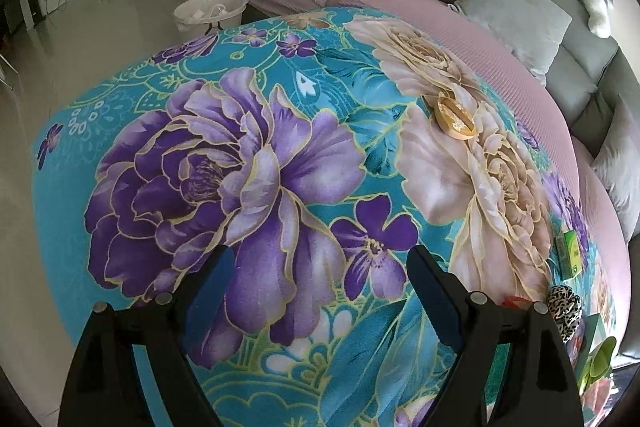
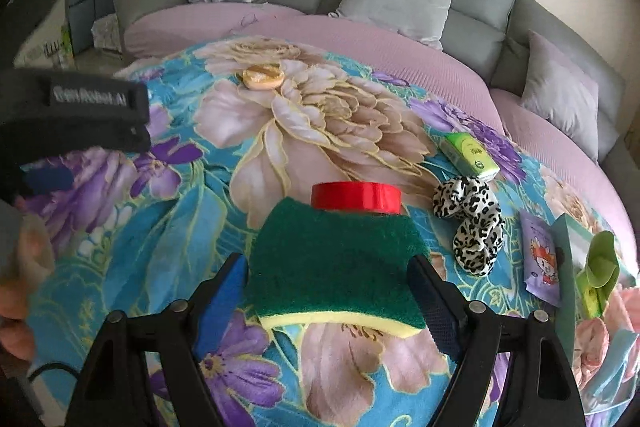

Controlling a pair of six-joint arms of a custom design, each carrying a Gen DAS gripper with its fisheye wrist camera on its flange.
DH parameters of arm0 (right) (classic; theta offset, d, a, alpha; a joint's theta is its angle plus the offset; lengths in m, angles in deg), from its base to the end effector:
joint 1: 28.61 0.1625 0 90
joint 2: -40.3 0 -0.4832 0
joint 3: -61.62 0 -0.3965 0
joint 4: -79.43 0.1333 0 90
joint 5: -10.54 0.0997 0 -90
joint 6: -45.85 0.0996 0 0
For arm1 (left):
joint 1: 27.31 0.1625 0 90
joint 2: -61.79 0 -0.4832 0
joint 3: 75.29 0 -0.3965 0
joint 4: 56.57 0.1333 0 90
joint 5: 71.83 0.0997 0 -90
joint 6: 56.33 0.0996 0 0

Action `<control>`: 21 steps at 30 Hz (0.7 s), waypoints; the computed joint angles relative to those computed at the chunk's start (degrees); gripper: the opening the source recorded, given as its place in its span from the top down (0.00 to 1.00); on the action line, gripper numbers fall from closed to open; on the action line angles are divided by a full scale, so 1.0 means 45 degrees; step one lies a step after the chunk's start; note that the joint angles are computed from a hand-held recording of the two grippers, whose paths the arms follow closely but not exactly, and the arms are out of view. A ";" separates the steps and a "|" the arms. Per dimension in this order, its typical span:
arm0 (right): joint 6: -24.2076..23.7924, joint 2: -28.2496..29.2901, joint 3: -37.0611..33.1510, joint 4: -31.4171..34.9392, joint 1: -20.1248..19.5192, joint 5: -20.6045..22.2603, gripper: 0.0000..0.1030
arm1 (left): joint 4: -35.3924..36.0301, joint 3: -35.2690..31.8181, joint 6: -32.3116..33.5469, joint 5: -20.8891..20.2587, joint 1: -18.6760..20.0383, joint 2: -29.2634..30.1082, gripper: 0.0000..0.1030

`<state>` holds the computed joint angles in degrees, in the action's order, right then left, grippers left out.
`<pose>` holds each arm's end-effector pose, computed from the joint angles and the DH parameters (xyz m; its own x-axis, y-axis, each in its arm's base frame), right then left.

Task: Organize soft objects

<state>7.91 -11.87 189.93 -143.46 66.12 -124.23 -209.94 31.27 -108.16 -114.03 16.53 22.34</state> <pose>0.1046 -0.4982 0.2038 -0.5685 0.0808 0.8187 -0.5005 0.7558 -0.4221 -0.3055 -0.5805 0.0310 -0.8318 -0.2233 -0.5081 0.1064 0.8344 -0.5409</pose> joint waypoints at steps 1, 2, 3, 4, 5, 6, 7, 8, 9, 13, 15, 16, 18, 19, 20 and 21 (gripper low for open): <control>-0.0166 0.0044 -0.0001 -0.0134 -0.0001 -0.0100 0.18 | 0.0030 -0.0014 -0.0002 0.0031 -0.0016 0.0007 0.14; -0.0181 -0.0021 0.0050 -0.0116 -0.0027 -0.0032 0.18 | 0.0058 -0.0032 0.0002 0.0044 -0.0029 0.0021 0.14; -0.0162 -0.0088 0.0099 -0.0104 -0.0048 0.0022 0.18 | 0.0078 -0.0047 0.0005 0.0042 -0.0041 0.0033 0.14; -0.0146 -0.0169 0.0167 -0.0099 -0.0068 0.0073 0.18 | 0.0094 -0.0066 0.0025 0.0030 -0.0053 0.0048 0.14; -0.0161 -0.0239 0.0228 -0.0061 -0.0088 0.0097 0.18 | 0.0111 -0.0089 0.0056 0.0017 -0.0074 0.0069 0.14; -0.0284 -0.0332 0.0339 -0.0089 -0.0113 0.0124 0.18 | 0.0113 -0.0113 0.0109 0.0015 -0.0100 0.0093 0.14; -0.0393 -0.0363 0.0423 -0.0166 -0.0092 0.0097 0.18 | 0.0114 -0.0136 0.0157 0.0019 -0.0127 0.0115 0.14; -0.0634 -0.0449 0.0575 -0.0268 -0.0104 0.0109 0.18 | 0.0104 -0.0145 0.0176 0.0023 -0.0152 0.0132 0.14; -0.0854 -0.0531 0.0727 -0.0390 -0.0114 0.0128 0.18 | 0.0069 -0.0152 0.0205 0.0016 -0.0181 0.0153 0.14; -0.1314 -0.1031 0.1361 -0.0502 -0.0257 0.0283 0.18 | 0.0006 -0.0184 0.0289 -0.0121 -0.0241 0.0212 0.14; -0.1240 -0.1321 0.1597 -0.0325 -0.0344 0.0373 0.18 | -0.0043 -0.0192 0.0348 -0.0226 -0.0262 0.0238 0.14; -0.1133 -0.1548 0.1733 -0.0143 -0.0405 0.0450 0.18 | -0.0078 -0.0203 0.0410 -0.0291 -0.0272 0.0256 0.14; -0.0978 -0.1883 0.1875 0.0155 -0.0501 0.0519 0.18 | -0.0143 -0.0229 0.0538 -0.0388 -0.0292 0.0291 0.14; -0.0892 -0.2092 0.1956 0.0339 -0.0572 0.0559 0.18 | -0.0181 -0.0235 0.0598 -0.0423 -0.0300 0.0302 0.14; -0.0802 -0.2270 0.2016 0.0532 -0.0641 0.0582 0.18 | -0.0203 -0.0239 0.0617 -0.0444 -0.0305 0.0311 0.14; -0.0690 -0.2492 0.2076 0.0828 -0.0728 0.0585 0.18 | -0.0248 -0.0238 0.0652 -0.0495 -0.0301 0.0317 0.14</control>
<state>4.81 -23.08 199.27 -139.73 62.84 -121.60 -211.05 30.20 -105.22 -116.26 15.18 23.76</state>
